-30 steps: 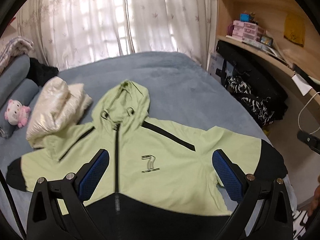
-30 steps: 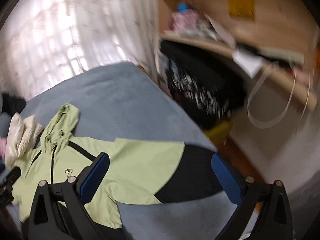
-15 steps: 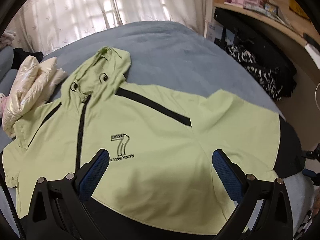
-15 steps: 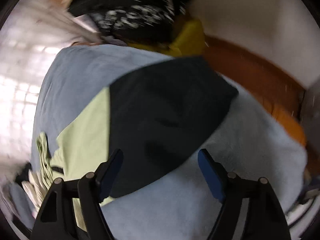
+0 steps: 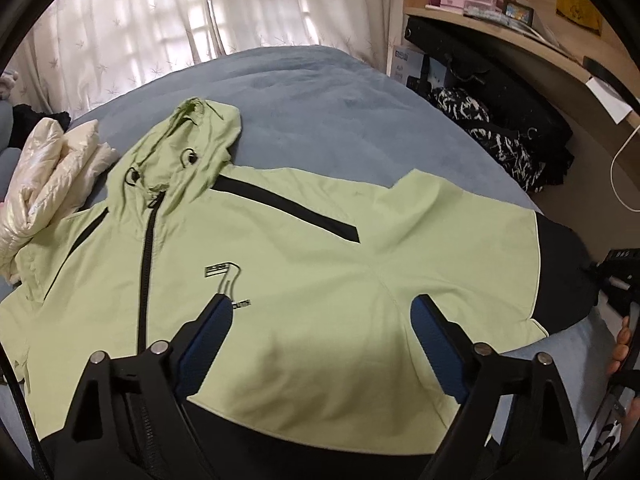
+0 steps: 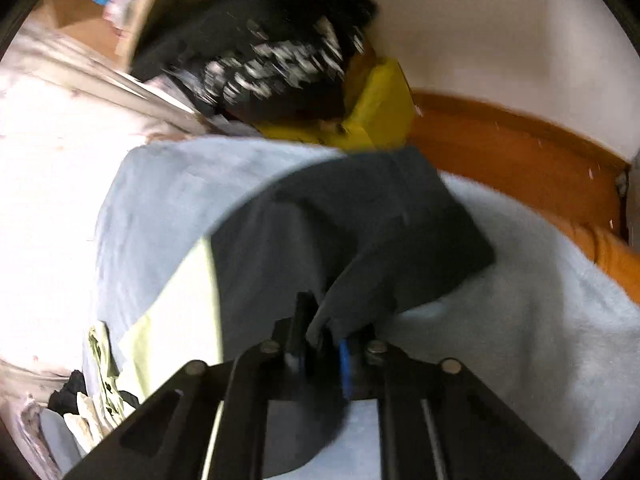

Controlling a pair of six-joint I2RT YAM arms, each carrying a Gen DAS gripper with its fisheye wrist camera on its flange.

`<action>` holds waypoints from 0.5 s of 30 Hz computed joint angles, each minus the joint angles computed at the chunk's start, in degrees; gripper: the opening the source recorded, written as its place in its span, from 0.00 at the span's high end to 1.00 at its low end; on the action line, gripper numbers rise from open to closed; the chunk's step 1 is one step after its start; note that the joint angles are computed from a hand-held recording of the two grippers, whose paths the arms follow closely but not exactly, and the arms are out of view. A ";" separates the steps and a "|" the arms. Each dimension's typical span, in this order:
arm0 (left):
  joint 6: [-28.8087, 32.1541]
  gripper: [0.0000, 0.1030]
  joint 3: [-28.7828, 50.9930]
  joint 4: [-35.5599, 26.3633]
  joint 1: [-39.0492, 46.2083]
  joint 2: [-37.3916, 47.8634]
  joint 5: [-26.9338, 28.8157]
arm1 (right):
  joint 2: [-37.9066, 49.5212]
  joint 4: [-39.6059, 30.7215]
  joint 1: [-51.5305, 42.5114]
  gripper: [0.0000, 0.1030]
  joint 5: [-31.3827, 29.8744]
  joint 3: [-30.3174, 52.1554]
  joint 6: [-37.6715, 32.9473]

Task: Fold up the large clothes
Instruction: 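Reach the right gripper to the black sleeve cuff beside it and grasp, then carry the black sleeve with the right gripper across the jacket body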

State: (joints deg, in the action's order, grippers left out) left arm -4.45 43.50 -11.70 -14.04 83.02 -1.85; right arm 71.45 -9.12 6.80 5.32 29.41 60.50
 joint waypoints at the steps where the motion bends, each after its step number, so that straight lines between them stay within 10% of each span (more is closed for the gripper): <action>1: 0.08 0.14 -0.33 -0.35 0.66 -0.97 0.26 | -1.88 -1.48 3.20 0.92 3.55 1.29 -0.49; 9: 3.13 0.14 -3.49 -5.52 9.44 -11.00 4.98 | 4.39 -8.05 33.79 0.94 21.95 25.50 -11.47; 15: 10.31 0.14 -5.80 -8.79 24.06 -17.42 11.66 | 24.38 -9.09 47.66 0.94 22.44 45.91 -19.00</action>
State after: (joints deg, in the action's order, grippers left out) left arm 5.86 37.70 -20.49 10.02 65.60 9.81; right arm 95.83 -18.21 54.46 27.76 75.32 41.50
